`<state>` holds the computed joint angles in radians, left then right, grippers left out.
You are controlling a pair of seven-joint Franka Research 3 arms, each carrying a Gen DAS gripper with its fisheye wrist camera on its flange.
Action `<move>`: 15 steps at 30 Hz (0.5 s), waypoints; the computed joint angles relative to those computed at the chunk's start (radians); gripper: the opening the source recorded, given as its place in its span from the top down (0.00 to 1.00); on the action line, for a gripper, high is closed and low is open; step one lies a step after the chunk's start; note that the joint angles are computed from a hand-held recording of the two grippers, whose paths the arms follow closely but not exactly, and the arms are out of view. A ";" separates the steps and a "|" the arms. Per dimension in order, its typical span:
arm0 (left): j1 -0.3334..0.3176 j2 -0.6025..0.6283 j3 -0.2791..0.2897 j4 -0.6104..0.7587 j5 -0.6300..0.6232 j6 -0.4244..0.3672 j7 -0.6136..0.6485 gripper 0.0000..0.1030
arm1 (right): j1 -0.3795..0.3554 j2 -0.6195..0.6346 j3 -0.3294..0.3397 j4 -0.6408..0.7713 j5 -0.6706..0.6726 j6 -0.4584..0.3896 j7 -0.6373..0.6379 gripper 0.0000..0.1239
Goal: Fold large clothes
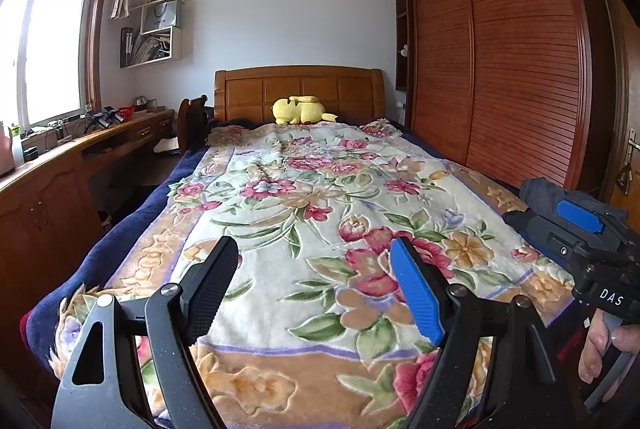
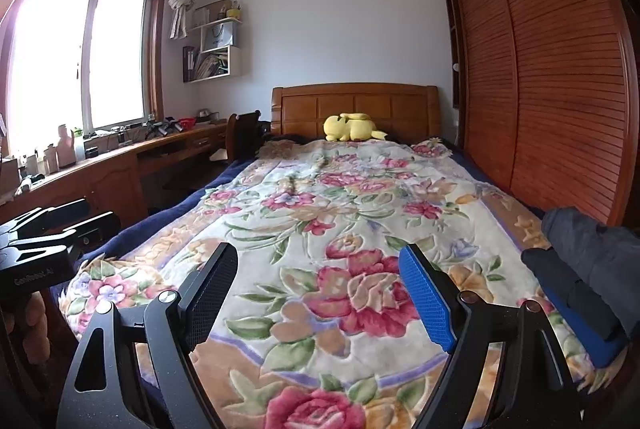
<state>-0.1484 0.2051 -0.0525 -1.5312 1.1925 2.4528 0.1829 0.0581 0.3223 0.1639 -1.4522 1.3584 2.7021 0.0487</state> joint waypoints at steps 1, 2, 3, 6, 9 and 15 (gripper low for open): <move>0.000 -0.001 0.000 -0.002 0.001 0.003 -0.002 0.23 | 0.000 0.005 0.000 0.004 0.002 0.004 -0.001 0.32; 0.000 -0.001 0.000 -0.001 -0.001 0.003 0.002 0.23 | 0.000 0.005 0.001 0.003 0.002 0.006 -0.001 0.32; 0.000 -0.001 0.000 0.000 -0.001 0.005 0.002 0.23 | -0.002 0.000 0.002 -0.003 0.005 0.006 -0.005 0.32; -0.003 0.003 -0.001 0.008 -0.001 -0.001 0.006 0.23 | 0.001 0.004 0.003 -0.001 0.006 0.016 -0.004 0.32; -0.004 0.003 0.000 0.007 -0.004 0.000 0.006 0.23 | 0.007 0.001 0.005 -0.004 0.000 0.027 0.003 0.32; -0.008 0.008 0.000 0.017 -0.009 -0.002 0.012 0.23 | 0.011 -0.016 0.004 -0.025 0.015 0.035 -0.006 0.32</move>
<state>-0.1561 0.2134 -0.0521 -1.5144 1.1839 2.4509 0.1952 0.0695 0.3063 0.1678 -1.4768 1.3730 2.7374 0.0424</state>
